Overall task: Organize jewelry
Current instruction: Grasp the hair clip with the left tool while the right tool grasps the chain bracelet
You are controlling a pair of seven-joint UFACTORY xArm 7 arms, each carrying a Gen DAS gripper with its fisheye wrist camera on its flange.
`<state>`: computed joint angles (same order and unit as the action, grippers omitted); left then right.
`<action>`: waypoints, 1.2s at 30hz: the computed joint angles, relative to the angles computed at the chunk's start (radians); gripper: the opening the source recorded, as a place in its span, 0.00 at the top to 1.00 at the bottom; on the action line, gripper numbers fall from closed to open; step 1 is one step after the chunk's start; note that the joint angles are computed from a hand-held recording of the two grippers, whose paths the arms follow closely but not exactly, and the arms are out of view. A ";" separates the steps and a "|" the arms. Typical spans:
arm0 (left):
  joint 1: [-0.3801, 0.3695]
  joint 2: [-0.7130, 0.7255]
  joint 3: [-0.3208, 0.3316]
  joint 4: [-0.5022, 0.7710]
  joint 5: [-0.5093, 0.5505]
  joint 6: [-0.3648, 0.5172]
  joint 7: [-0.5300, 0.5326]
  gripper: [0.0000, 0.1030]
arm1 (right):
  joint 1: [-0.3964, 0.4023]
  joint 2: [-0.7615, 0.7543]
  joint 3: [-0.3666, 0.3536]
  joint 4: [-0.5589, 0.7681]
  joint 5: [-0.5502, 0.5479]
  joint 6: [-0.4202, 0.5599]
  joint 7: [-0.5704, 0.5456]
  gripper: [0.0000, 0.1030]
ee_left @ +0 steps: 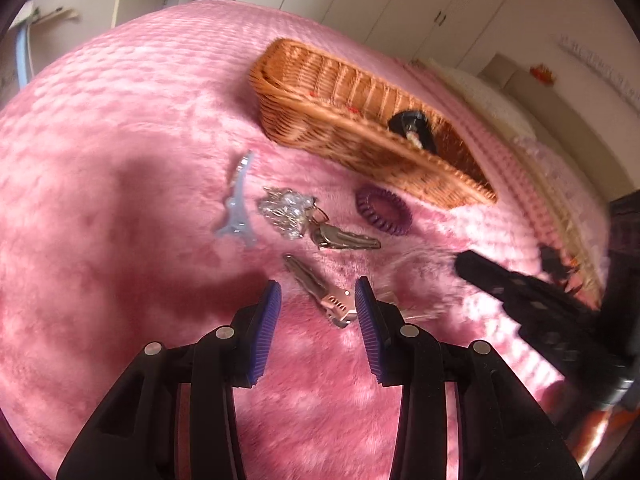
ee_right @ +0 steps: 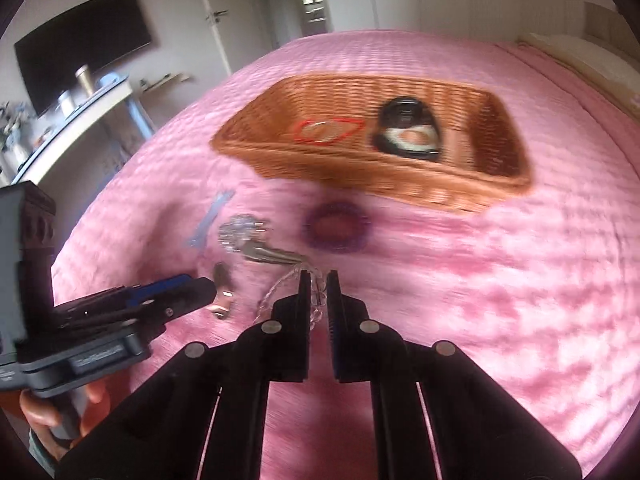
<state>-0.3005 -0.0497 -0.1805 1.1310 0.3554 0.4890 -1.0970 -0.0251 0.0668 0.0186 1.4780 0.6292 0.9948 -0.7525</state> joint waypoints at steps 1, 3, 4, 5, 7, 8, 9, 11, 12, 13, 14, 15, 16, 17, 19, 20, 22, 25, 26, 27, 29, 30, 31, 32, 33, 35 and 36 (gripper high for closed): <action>-0.003 0.020 -0.007 0.028 0.029 0.031 -0.010 0.65 | -0.005 0.002 -0.005 -0.002 -0.005 -0.001 0.005 0.94; -0.017 0.044 -0.012 0.070 0.081 0.087 -0.024 0.65 | -0.019 0.008 -0.015 -0.004 -0.007 0.011 0.011 0.94; -0.028 0.063 -0.015 0.101 0.116 0.135 -0.034 0.65 | -0.025 0.008 -0.018 -0.009 -0.009 0.016 0.012 0.94; -0.039 0.072 -0.013 0.117 0.132 0.161 -0.033 0.65 | -0.030 0.003 -0.021 -0.019 -0.009 0.014 0.012 0.94; -0.061 0.088 -0.010 0.146 0.170 0.218 -0.029 0.77 | -0.041 -0.012 -0.026 -0.040 -0.001 0.017 0.001 0.94; -0.069 0.088 -0.008 0.151 0.176 0.236 -0.014 0.79 | -0.048 -0.020 -0.031 -0.049 0.011 0.023 -0.005 0.94; -0.075 0.082 -0.005 0.146 0.181 0.240 -0.008 0.79 | -0.052 -0.032 -0.035 -0.063 0.018 0.024 -0.011 0.94; -0.077 0.058 -0.002 0.119 0.166 0.224 0.017 0.80 | -0.054 -0.050 -0.041 -0.086 0.016 0.010 -0.017 0.94; -0.077 0.044 -0.002 0.104 0.160 0.218 0.029 0.80 | -0.054 -0.065 -0.043 -0.107 0.009 -0.010 -0.021 0.94; -0.076 0.021 -0.003 0.078 0.148 0.204 0.050 0.80 | -0.050 -0.077 -0.044 -0.126 -0.006 -0.034 -0.023 0.94; -0.073 0.008 -0.006 0.062 0.135 0.193 0.069 0.80 | -0.047 -0.081 -0.045 -0.136 -0.022 -0.051 -0.022 0.94; -0.071 -0.012 -0.008 0.037 0.116 0.176 0.094 0.80 | -0.044 -0.081 -0.048 -0.143 -0.037 -0.061 -0.020 0.94; -0.067 -0.021 -0.013 0.022 0.112 0.163 0.107 0.80 | -0.044 -0.074 -0.051 -0.141 -0.037 -0.055 -0.020 0.94; -0.065 -0.036 -0.017 0.003 0.109 0.150 0.126 0.80 | -0.046 -0.065 -0.055 -0.134 -0.039 -0.039 -0.014 0.93; -0.059 -0.057 -0.025 -0.026 0.094 0.129 0.167 0.80 | -0.056 -0.049 -0.060 -0.117 -0.024 0.000 -0.014 0.93; -0.056 -0.064 -0.028 -0.037 0.087 0.117 0.182 0.80 | -0.059 -0.048 -0.060 -0.115 -0.018 0.007 -0.018 0.89; -0.049 -0.074 -0.033 -0.055 0.072 0.093 0.212 0.79 | -0.057 -0.058 -0.055 -0.126 -0.029 -0.015 -0.031 0.73; -0.039 -0.092 -0.037 -0.088 0.044 0.048 0.248 0.79 | -0.041 -0.081 -0.044 -0.161 -0.055 -0.080 -0.038 0.56; -0.036 -0.097 -0.037 -0.098 0.033 0.031 0.258 0.79 | -0.032 -0.076 -0.040 -0.161 -0.078 -0.089 -0.029 0.56; -0.032 -0.099 -0.041 -0.102 0.029 0.025 0.260 0.79 | -0.026 -0.068 -0.037 -0.158 -0.095 -0.094 -0.017 0.56; -0.025 -0.103 -0.046 -0.111 0.025 0.012 0.265 0.79 | -0.011 -0.059 -0.026 -0.166 -0.136 -0.138 0.000 0.56; -0.021 -0.104 -0.049 -0.113 0.026 0.007 0.265 0.79 | -0.005 -0.063 -0.022 -0.174 -0.151 -0.157 -0.001 0.62; -0.018 -0.106 -0.053 -0.116 0.029 0.005 0.262 0.79 | 0.001 -0.069 -0.020 -0.181 -0.159 -0.165 -0.007 0.69; -0.013 -0.105 -0.059 -0.115 0.042 0.007 0.252 0.79 | 0.006 -0.074 -0.018 -0.187 -0.157 -0.164 -0.024 0.81; -0.010 -0.106 -0.064 -0.114 0.053 0.010 0.243 0.79 | 0.012 -0.090 -0.016 -0.206 -0.159 -0.175 -0.045 0.91; -0.007 -0.108 -0.072 -0.112 0.076 0.017 0.226 0.79 | 0.023 -0.116 -0.017 -0.238 -0.165 -0.201 -0.064 0.94; -0.005 -0.110 -0.075 -0.112 0.087 0.019 0.217 0.80 | 0.025 -0.125 -0.025 -0.240 -0.141 -0.183 -0.076 0.94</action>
<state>-0.3055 -0.1597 -0.2553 1.0191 0.4422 0.5075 -0.8802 -0.0006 -0.0579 -0.0066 1.2380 0.4879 0.8117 -0.8286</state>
